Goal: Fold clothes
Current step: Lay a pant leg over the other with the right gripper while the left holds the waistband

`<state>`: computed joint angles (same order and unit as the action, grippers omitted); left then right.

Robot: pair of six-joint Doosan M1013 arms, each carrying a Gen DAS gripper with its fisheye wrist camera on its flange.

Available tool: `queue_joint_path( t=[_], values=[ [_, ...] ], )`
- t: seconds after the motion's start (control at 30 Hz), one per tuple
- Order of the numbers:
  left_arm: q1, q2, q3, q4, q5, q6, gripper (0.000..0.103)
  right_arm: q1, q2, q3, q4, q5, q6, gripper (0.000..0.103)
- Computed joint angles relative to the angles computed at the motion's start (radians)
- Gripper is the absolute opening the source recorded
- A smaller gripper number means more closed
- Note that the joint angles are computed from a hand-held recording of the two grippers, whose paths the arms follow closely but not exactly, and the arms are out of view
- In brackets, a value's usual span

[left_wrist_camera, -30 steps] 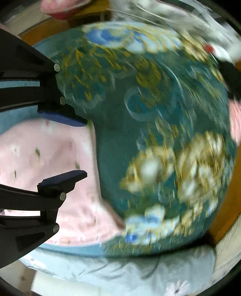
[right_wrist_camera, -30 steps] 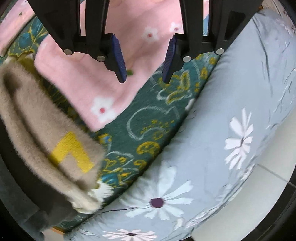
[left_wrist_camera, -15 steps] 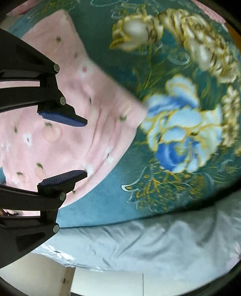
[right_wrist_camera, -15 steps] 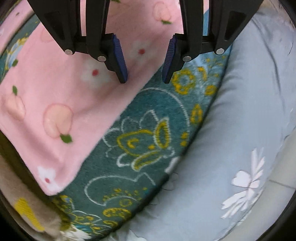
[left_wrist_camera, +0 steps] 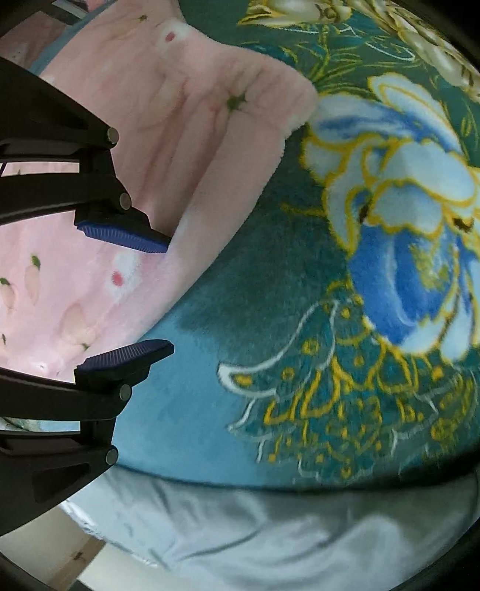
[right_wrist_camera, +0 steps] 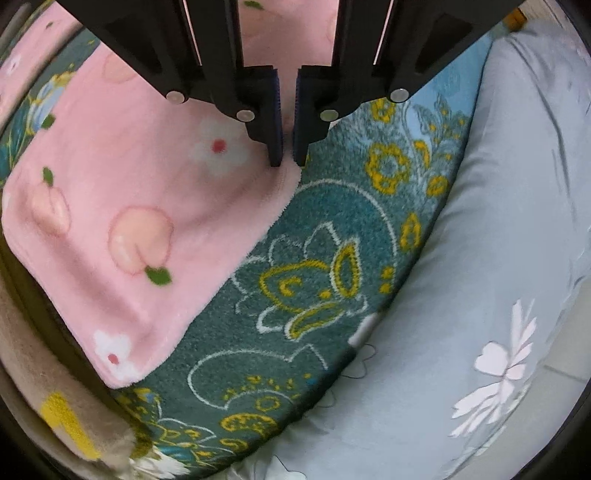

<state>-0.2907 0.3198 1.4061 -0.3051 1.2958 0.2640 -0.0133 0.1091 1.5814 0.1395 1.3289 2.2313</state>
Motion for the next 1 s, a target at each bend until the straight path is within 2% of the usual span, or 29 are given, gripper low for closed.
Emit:
queue_joint_path(
  t=[0.17, 0.2, 0.27, 0.33, 0.37, 0.6, 0.77, 0.87, 1.0],
  values=[
    [-0.001, 0.012, -0.015, 0.013, 0.029, -0.029, 0.050, -0.038, -0.048, 0.041, 0.069, -0.041, -0.070, 0.005],
    [-0.002, 0.011, -0.016, 0.016, 0.031, -0.035, 0.046, -0.046, -0.058, 0.050, 0.083, -0.049, -0.083, 0.005],
    [-0.004, 0.009, -0.020, 0.032, 0.047, -0.030, 0.031, -0.063, -0.079, 0.067, 0.114, -0.065, -0.107, 0.005],
    [-0.006, 0.003, -0.016, 0.043, 0.056, -0.024, 0.011, -0.086, -0.107, 0.086, 0.149, -0.077, -0.140, 0.004],
    [-0.006, -0.007, -0.005, 0.044, 0.048, -0.022, 0.008, -0.098, -0.116, 0.093, 0.164, -0.082, -0.156, 0.004],
    [-0.016, -0.125, 0.089, 0.040, -0.133, 0.067, 0.004, -0.166, -0.265, 0.150, 0.255, -0.056, -0.232, 0.004],
    [-0.014, -0.251, 0.171, -0.009, -0.267, 0.163, 0.004, -0.198, -0.330, 0.165, 0.319, -0.080, -0.279, 0.004],
    [-0.022, -0.328, 0.202, 0.006, -0.299, 0.205, 0.004, -0.240, -0.387, 0.189, 0.360, -0.078, -0.328, 0.004],
    [-0.053, -0.437, 0.255, 0.061, -0.278, 0.239, 0.004, -0.322, -0.487, 0.218, 0.396, -0.021, -0.390, 0.004]
  ],
)
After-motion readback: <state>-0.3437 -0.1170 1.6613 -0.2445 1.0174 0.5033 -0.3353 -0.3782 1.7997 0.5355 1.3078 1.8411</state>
